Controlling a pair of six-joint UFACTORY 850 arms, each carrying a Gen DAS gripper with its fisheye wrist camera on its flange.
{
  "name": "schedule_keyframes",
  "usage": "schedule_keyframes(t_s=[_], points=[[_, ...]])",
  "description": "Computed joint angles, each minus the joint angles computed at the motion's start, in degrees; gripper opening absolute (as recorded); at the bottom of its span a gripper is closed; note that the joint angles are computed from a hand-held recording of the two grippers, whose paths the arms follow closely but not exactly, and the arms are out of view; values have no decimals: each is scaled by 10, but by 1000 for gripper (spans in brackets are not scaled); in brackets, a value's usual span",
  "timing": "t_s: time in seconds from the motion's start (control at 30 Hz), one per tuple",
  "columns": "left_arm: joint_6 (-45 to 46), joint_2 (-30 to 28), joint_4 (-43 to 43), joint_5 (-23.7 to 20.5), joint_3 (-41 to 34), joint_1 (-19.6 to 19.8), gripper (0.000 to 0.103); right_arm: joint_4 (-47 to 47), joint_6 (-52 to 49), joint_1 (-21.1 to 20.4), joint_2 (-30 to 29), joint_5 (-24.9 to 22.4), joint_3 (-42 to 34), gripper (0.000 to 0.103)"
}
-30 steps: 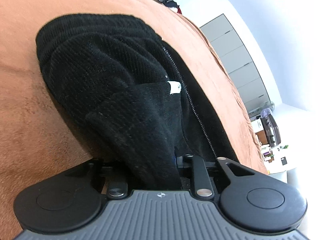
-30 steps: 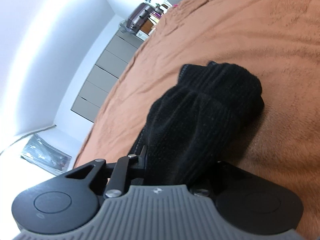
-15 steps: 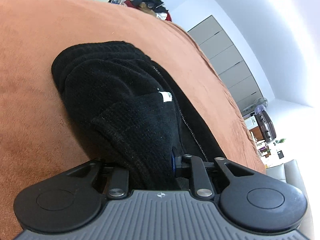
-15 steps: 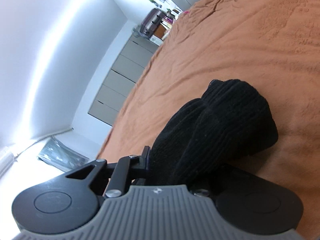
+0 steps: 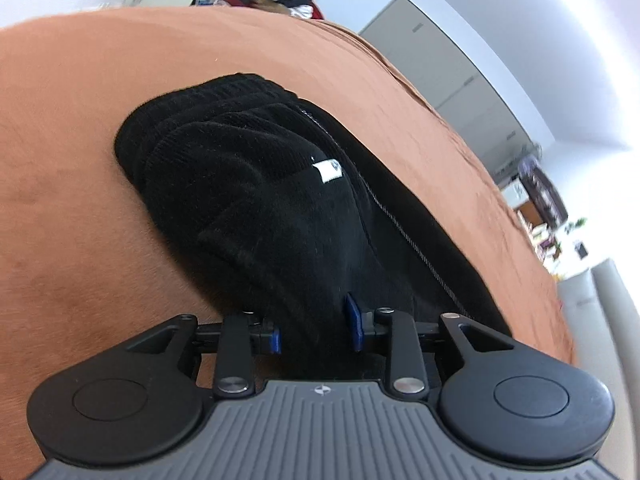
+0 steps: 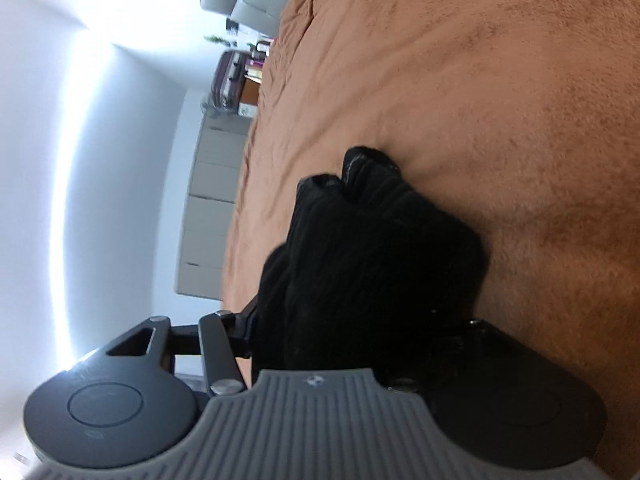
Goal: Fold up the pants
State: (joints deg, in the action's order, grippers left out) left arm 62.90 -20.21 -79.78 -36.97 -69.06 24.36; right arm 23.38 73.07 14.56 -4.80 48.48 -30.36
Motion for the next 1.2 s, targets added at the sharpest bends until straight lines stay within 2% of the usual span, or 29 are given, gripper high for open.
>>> schedule_keyframes(t_s=[0.1, 0.17, 0.2, 0.23, 0.27, 0.33, 0.43, 0.57, 0.67, 0.77, 0.9, 1.07, 1.1, 1.13, 1.17, 1.2], points=[[21, 32, 15, 19, 25, -2, 34, 5, -9, -9, 1, -8, -8, 60], [45, 64, 16, 46, 49, -11, 35, 8, -28, -14, 5, -18, -15, 60], [42, 77, 23, 57, 56, -20, 39, 2, -37, -15, 10, -25, -14, 57], [35, 89, 31, 58, 64, -27, 48, -2, -53, -16, 11, -40, -21, 54], [29, 102, 36, 58, 73, -36, 52, -10, -67, -21, 12, -55, -27, 50], [35, 126, 20, 23, 96, -53, 54, -28, -60, -24, 11, -57, -26, 49], [16, 157, 18, -25, 132, -96, 64, -40, -34, -28, 12, -49, -21, 49], [-76, 153, 27, -99, 165, -157, 65, -69, -28, -42, 24, -48, -24, 44], [-145, 141, -24, -117, 198, -193, 69, -87, -32, -49, 32, -59, -36, 44], [-156, 115, -93, -115, 209, -217, 72, -94, -44, -49, 39, -76, -46, 44], [-125, 92, -207, -71, 215, -233, 72, -101, -44, -51, 42, -80, -50, 44], [-86, 62, -295, -5, 177, -263, 69, -117, -34, -55, 45, -71, -43, 44], [-93, 59, -288, 5, 170, -266, 62, -117, -34, -55, 45, -69, -42, 44], [-98, 56, -276, 27, 159, -273, 50, -117, -39, -56, 44, -71, -43, 44], [-97, 56, -259, 57, 151, -283, 42, -109, -53, -53, 47, -79, -44, 43], [-83, 56, -255, 81, 144, -291, 38, -100, -74, -51, 50, -92, -45, 38]])
